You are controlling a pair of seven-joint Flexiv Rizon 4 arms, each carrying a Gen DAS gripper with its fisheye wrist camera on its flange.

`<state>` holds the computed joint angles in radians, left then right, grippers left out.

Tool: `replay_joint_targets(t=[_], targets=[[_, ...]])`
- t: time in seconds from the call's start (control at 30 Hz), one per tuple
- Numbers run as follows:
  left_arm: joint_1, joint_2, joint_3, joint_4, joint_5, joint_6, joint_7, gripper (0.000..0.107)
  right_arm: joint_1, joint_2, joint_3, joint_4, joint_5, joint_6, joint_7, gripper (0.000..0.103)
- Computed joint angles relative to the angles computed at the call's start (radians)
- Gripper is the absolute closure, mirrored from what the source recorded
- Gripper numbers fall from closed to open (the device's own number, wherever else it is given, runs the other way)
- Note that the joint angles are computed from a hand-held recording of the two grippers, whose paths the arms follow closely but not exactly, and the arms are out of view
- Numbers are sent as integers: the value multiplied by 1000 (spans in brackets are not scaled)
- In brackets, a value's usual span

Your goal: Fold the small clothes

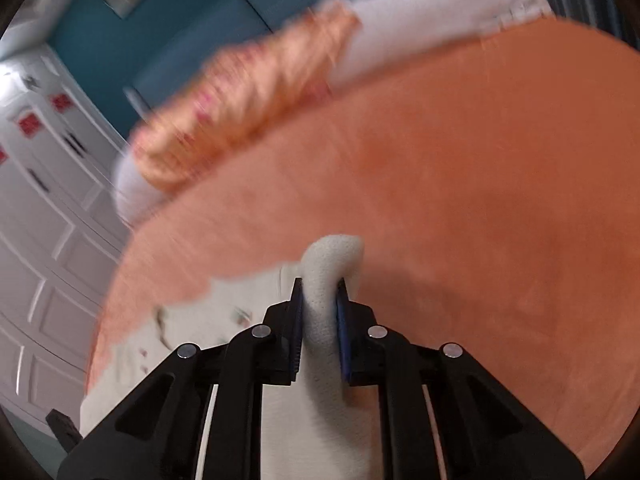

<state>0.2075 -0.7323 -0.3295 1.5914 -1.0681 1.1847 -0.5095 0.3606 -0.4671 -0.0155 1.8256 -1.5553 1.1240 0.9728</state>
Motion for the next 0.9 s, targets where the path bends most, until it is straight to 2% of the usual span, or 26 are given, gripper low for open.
replay_joint_targets(t=[0.07, 0.1, 0.17, 0.2, 0.23, 0.3, 0.37, 0.43, 0.5, 0.53, 0.57, 0.63, 0.7, 0.8, 0.9], targets=[[2, -1, -4, 1, -5, 0, 9, 89, -23, -62, 35, 5, 206, 35, -168, 90], [3, -1, -5, 2, -7, -1, 14, 89, -3, -65, 6, 17, 243, 67, -172, 88], [0, -1, -3, 3, -8, 2, 16, 89, 16, -11, -16, 53, 207, 48, -62, 87], [0, 0, -3, 3, -10, 1, 16, 89, 30, 15, -4, 63, 224, -1, -61, 87], [0, 0, -3, 3, -10, 0, 16, 89, 62, 48, -19, 75, 175, -31, -40, 87], [-2, 2, -2, 4, -13, 3, 18, 89, 100, 93, 8, 85, 107, -108, -50, 87], [-3, 1, -1, 3, -13, 1, 18, 89, 107, 99, 41, 76, 68, -107, -82, 87], [-3, 1, 0, 3, -13, 1, 17, 89, 117, 64, 76, 48, 153, -88, -234, 88], [-5, 3, 5, 3, -9, -1, 10, 89, 158, 24, 113, 19, 366, -177, -489, 92], [-3, 4, 5, 3, -8, -6, 7, 89, 160, 5, 135, 17, 421, -227, -531, 100], [5, 7, 2, 4, -14, -21, 5, 89, 167, 11, 124, 48, 426, -214, -508, 103], [16, 13, 5, 9, -22, -48, 2, 88, 175, 62, 55, 146, 300, -95, -305, 103], [23, 29, 12, 27, -39, -57, 11, 88, 166, 88, 50, 180, 251, -80, -213, 103], [16, 54, 37, 54, -41, -48, 31, 87, 164, 86, 69, 181, 244, -109, -203, 103], [15, 76, 72, 75, -31, -28, 22, 87, 186, 82, 96, 160, 299, -176, -226, 103]])
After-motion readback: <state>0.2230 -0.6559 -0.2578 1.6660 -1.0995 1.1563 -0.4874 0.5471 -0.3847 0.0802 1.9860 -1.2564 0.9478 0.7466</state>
